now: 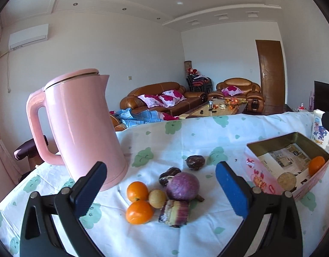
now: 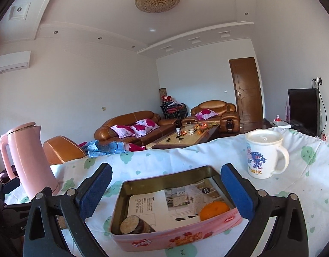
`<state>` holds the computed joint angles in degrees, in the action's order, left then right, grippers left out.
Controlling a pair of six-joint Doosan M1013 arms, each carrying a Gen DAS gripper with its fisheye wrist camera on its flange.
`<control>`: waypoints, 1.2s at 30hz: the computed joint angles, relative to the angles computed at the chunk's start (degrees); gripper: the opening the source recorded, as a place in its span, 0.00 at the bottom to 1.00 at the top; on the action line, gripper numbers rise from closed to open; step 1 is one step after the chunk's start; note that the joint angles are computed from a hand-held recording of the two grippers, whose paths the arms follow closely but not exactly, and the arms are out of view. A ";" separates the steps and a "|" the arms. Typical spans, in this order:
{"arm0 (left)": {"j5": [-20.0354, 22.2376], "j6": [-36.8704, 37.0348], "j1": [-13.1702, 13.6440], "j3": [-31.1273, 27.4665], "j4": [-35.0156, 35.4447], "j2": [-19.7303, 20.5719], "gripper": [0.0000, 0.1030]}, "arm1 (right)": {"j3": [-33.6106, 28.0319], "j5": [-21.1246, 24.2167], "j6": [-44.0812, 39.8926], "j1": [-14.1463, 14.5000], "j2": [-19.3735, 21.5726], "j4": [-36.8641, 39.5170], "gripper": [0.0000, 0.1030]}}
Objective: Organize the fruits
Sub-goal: 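Move both open tools back from the tin to the fruit pile, then close the right tool around another purple sweet potato chunk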
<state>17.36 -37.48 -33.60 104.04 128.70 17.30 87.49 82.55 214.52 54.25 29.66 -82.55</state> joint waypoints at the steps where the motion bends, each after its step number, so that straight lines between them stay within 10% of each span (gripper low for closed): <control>1: -0.48 1.36 0.52 -0.33 -2.01 0.14 1.00 | -0.89 -0.54 -0.90 -0.07 0.49 0.38 0.99; 21: 4.88 36.71 5.87 -5.37 -42.80 2.37 1.00 | -13.91 -30.77 -26.49 -4.01 6.09 16.77 0.99; 27: 1.51 50.07 8.15 -6.81 -62.01 2.71 1.00 | -19.27 -34.59 -40.58 -5.46 8.90 30.16 0.86; 33: -1.05 56.69 9.17 -6.93 -71.07 2.68 1.00 | -25.99 -27.16 -50.58 -6.69 12.58 42.11 0.77; 36: -0.28 57.72 8.86 -7.13 -71.03 2.79 1.00 | -25.91 -28.68 -51.06 -7.43 12.56 45.09 0.51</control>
